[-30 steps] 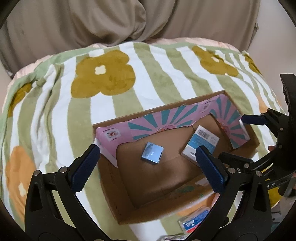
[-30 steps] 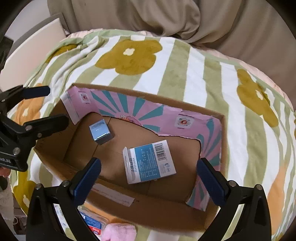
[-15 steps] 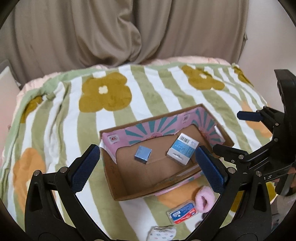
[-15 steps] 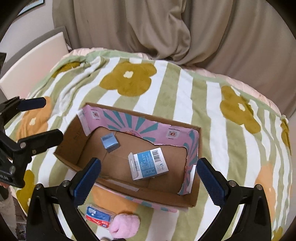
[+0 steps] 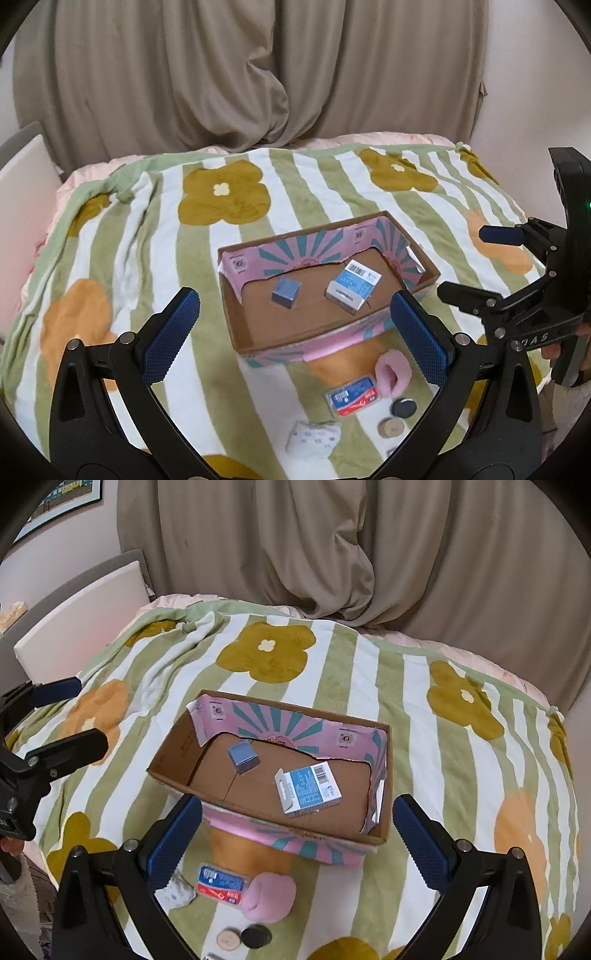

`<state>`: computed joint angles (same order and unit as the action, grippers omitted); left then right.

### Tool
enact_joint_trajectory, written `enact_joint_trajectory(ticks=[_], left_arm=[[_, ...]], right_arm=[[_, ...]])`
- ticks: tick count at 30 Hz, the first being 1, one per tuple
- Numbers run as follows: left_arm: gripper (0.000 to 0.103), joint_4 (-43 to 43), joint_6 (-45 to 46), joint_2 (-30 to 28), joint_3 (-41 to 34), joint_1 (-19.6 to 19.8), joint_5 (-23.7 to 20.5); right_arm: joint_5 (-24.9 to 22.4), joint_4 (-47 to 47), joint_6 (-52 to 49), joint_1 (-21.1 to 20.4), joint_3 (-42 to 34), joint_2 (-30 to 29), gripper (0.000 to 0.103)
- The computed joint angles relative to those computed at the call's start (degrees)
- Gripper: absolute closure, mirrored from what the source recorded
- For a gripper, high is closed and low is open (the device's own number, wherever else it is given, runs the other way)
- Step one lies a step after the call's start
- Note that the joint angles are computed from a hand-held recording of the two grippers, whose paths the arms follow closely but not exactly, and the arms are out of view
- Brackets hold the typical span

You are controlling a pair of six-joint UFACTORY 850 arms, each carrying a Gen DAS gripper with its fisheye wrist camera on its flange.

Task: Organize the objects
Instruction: 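Withdraw both tools from the box back toward the remaining items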

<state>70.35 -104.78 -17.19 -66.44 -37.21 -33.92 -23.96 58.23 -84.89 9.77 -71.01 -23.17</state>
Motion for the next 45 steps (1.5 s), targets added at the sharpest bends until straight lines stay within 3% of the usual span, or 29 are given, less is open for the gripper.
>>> enact_joint_trajectory(ticks=[18, 33, 45], left_arm=[[0.000, 2.9, -12.3, 3.7, 10.0, -7.9, -2.4], [0.000, 9.1, -25.9, -1.0, 13.6, -10.8, 1.1], [0.000, 19.6, -38.7, -6.0, 15.4, -11.2, 4.1]], right_arm=[[-4.5, 14.5, -24.4, -5.1, 15.0, 9.5, 0.000], [-6.3, 21.2, -46.3, -9.3, 21.1, 6.2, 0.000], [-3.1, 26.9, -58.2, -9.0, 22.4, -0.2, 0.000]])
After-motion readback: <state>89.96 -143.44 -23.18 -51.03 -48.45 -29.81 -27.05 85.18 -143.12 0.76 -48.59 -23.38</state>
